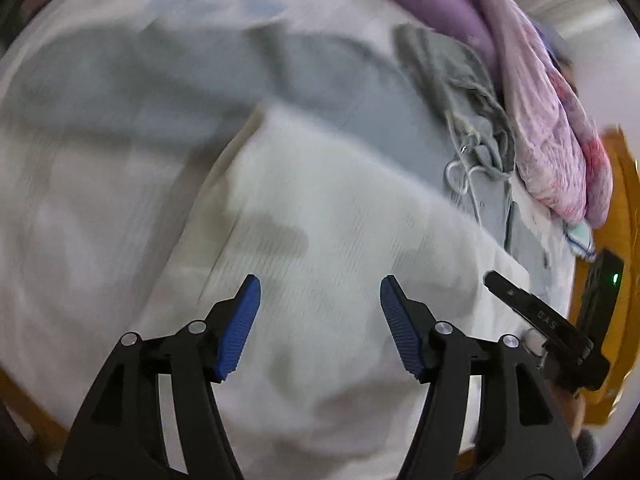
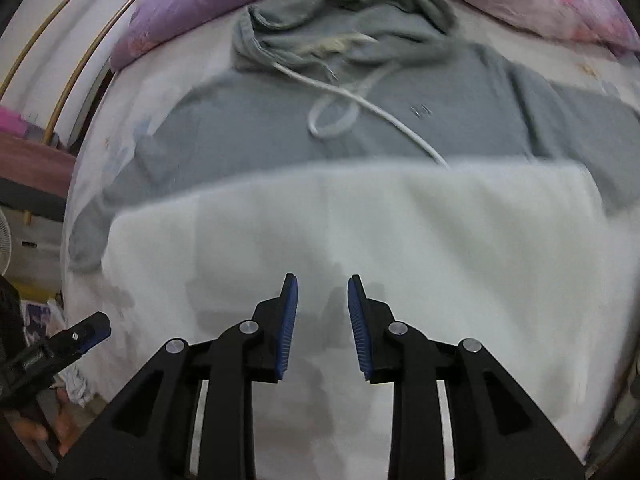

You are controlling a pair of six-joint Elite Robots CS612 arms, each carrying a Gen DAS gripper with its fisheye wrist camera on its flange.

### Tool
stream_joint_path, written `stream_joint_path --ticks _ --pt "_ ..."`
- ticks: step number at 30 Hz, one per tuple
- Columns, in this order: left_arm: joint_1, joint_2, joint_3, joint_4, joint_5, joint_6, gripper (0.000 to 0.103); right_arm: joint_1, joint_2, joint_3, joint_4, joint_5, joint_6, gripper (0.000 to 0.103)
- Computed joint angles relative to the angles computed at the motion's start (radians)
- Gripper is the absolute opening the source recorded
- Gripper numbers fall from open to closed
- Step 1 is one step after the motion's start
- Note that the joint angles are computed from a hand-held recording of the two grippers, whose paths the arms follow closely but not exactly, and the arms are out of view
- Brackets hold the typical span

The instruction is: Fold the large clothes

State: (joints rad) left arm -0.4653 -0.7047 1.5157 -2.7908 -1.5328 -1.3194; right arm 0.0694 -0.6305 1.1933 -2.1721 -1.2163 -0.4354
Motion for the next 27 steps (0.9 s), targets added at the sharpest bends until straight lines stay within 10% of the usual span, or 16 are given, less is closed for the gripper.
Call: stream_joint_path --ticks 6,14,19,27 --pt "0.068 0.127 -0.185 0.143 -0.121 0.076 0.066 0.037 0.096 -0.121 0.067 -0.119 0.008 0.0" --pt "0.062 0.099 -0.101 0.038 -0.143 0.106 0.071 0.019 0.086 -0.107 0.101 -0.058 0.022 0.0" --pt "0.033 0.019 0.074 -0.179 -0.088 -0.001 0.079 -0.002 -0.019 0.061 0.133 -0.069 -0.045 0.0" --pt "-0.035 -0.047 0.27 -0.249 -0.106 -0.271 0.079 0.006 -0.001 0.111 0.032 -0.12 0.012 0.0"
